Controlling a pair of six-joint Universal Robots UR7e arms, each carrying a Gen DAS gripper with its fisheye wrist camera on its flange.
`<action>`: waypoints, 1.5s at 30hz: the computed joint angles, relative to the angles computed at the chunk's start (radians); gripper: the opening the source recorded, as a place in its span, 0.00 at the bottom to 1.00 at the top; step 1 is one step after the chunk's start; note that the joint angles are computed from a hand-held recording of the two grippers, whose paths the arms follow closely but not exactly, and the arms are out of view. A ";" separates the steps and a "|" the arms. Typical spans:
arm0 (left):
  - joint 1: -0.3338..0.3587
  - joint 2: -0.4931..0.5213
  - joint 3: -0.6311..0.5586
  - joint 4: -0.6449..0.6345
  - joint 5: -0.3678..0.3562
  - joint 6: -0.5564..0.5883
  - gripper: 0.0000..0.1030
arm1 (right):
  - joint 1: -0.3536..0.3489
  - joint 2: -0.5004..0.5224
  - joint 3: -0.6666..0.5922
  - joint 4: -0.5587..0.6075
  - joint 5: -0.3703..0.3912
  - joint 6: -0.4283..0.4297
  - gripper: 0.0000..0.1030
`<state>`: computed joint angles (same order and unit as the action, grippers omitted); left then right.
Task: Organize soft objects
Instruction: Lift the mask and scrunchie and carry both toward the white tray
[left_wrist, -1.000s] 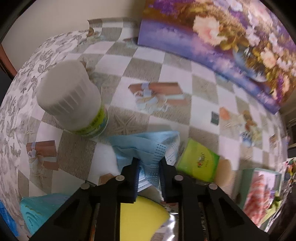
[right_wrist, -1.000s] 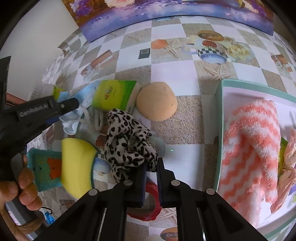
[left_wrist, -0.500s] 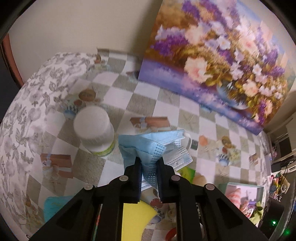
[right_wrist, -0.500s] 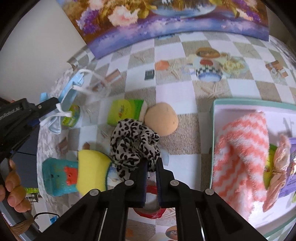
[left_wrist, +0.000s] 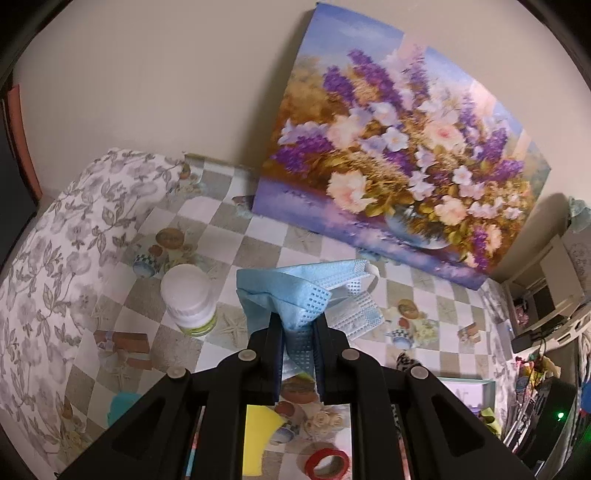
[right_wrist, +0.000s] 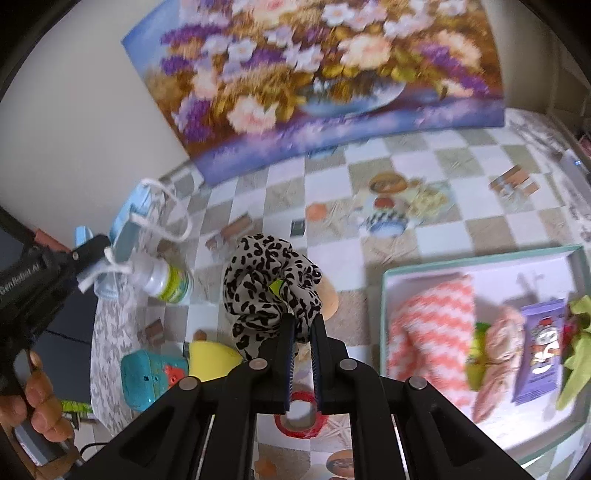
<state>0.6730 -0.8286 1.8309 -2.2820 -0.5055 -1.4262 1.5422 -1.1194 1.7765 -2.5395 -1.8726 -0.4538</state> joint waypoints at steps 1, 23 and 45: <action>-0.004 0.005 -0.005 -0.008 0.001 0.009 0.14 | 0.000 -0.007 0.000 -0.007 0.002 -0.001 0.08; -0.052 0.247 -0.259 -0.157 -0.084 0.347 0.14 | -0.099 -0.071 -0.087 -0.095 -0.111 0.044 0.08; -0.036 0.563 -0.655 0.023 -0.331 0.581 0.14 | -0.204 -0.068 -0.181 -0.056 -0.220 0.098 0.09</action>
<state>0.6371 -0.2656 1.1761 -2.2588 -0.8362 -0.8452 1.3383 -1.1870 1.5958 -2.5958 -2.0929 -0.3559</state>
